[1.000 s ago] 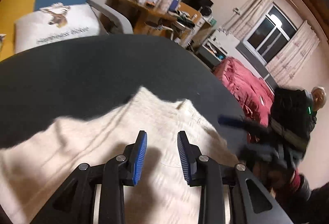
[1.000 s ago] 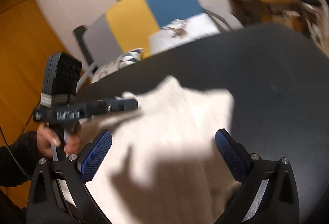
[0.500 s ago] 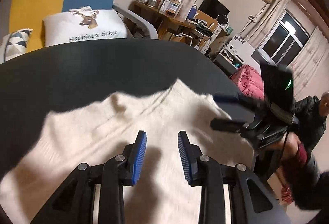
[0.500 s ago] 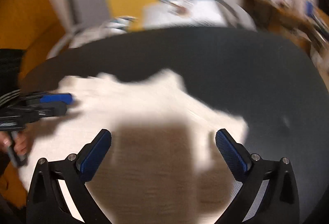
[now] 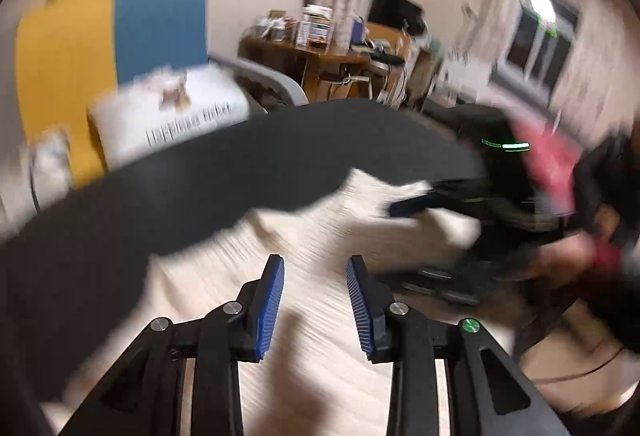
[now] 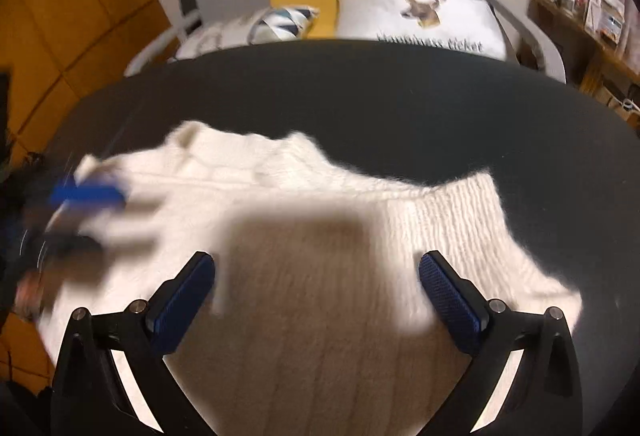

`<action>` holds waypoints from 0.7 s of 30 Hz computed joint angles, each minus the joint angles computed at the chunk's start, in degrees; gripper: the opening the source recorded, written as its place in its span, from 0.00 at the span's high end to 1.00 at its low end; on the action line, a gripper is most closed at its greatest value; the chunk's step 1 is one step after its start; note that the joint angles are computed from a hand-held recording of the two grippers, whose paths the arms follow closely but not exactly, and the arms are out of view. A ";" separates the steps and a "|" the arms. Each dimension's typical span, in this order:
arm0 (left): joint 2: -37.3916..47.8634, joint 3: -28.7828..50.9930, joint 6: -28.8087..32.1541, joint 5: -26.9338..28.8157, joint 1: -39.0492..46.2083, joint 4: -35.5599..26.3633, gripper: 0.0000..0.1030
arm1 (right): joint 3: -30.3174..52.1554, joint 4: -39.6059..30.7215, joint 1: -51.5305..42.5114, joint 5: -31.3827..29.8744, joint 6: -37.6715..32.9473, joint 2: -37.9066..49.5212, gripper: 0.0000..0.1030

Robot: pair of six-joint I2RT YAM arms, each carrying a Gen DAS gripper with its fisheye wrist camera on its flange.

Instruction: Fold clothes

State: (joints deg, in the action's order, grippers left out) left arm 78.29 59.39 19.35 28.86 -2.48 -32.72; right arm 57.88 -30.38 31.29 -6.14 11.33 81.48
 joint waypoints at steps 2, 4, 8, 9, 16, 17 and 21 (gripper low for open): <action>7.56 6.22 4.38 1.99 0.03 -5.15 0.67 | -3.43 0.62 0.06 -2.71 -0.21 -4.56 0.00; 13.70 10.65 7.37 2.14 -0.59 -8.97 0.67 | -6.00 -0.32 0.51 -4.06 -0.54 -8.65 0.00; 22.55 17.19 9.20 1.68 -2.01 -13.10 0.65 | -12.91 1.34 0.03 -5.40 1.14 -15.43 0.00; 24.07 18.71 9.32 2.13 -2.05 -13.95 0.65 | -14.42 1.43 -0.27 -5.87 1.53 -17.39 0.00; 27.07 23.14 13.88 4.81 -1.80 -21.73 0.67 | -17.79 2.29 -2.22 -8.61 3.19 -23.42 0.00; 27.25 23.32 13.64 4.45 -1.92 -21.78 0.73 | -17.67 1.87 -2.09 -8.49 3.17 -23.85 0.00; 21.00 16.29 9.63 -2.53 -4.49 -11.14 0.95 | -16.47 -0.58 -0.61 -5.61 2.46 -24.71 0.00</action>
